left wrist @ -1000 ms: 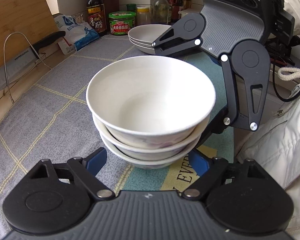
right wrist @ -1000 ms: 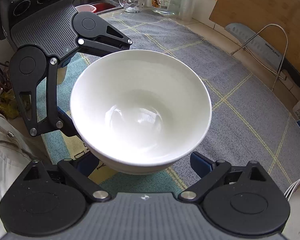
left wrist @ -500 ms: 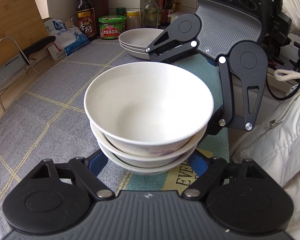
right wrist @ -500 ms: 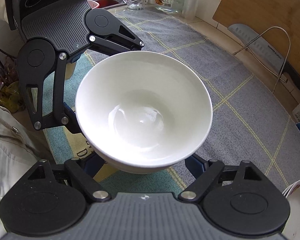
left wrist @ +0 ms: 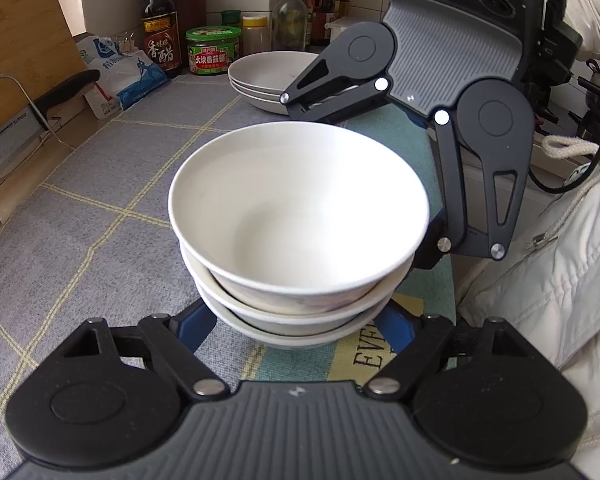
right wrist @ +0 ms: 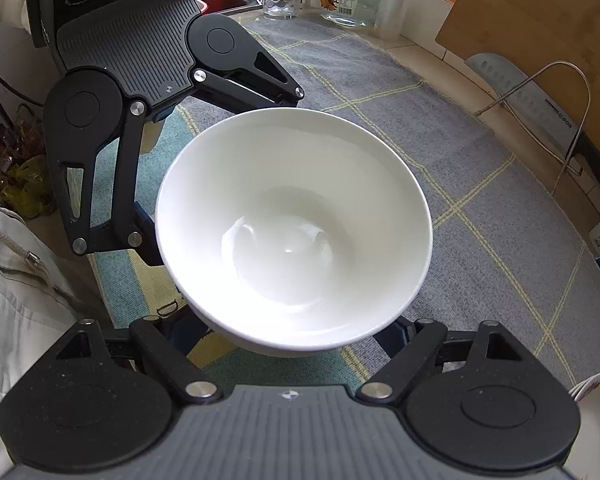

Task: Organize plates and bowls
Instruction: 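Carry the bowl stack with both grippers onto the plate stack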

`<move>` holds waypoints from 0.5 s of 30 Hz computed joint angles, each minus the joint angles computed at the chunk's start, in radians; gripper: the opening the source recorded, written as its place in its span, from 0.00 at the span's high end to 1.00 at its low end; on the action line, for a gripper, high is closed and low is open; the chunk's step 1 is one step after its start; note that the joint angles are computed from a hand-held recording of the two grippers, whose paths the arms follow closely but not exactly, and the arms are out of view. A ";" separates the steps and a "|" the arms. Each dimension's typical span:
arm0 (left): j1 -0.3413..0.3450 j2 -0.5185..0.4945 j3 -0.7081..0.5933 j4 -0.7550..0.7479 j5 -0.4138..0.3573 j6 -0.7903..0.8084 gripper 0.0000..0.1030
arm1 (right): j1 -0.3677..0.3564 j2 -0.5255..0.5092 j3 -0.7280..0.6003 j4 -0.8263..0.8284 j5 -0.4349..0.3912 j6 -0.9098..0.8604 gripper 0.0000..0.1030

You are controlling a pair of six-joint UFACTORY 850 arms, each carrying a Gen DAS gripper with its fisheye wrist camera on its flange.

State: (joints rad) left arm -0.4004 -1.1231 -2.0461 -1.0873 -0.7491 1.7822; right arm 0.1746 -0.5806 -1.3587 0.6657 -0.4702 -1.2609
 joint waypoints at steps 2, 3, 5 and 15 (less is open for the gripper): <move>0.000 -0.007 -0.015 0.015 -0.010 -0.015 0.17 | -0.001 -0.001 -0.002 0.002 -0.004 0.000 0.13; 0.000 -0.009 -0.018 0.019 -0.011 -0.019 0.17 | -0.001 -0.002 -0.003 0.002 -0.006 0.000 0.13; 0.000 -0.012 -0.026 0.028 -0.016 -0.030 0.18 | -0.002 -0.002 -0.003 0.005 -0.008 0.000 0.13; -0.005 -0.013 -0.034 0.060 -0.012 -0.072 0.18 | -0.005 -0.002 -0.003 0.021 -0.014 -0.002 0.13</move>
State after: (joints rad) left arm -0.4055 -1.1363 -2.0798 -1.0275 -0.7609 1.7107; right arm 0.1696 -0.5826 -1.3614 0.6868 -0.4838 -1.2628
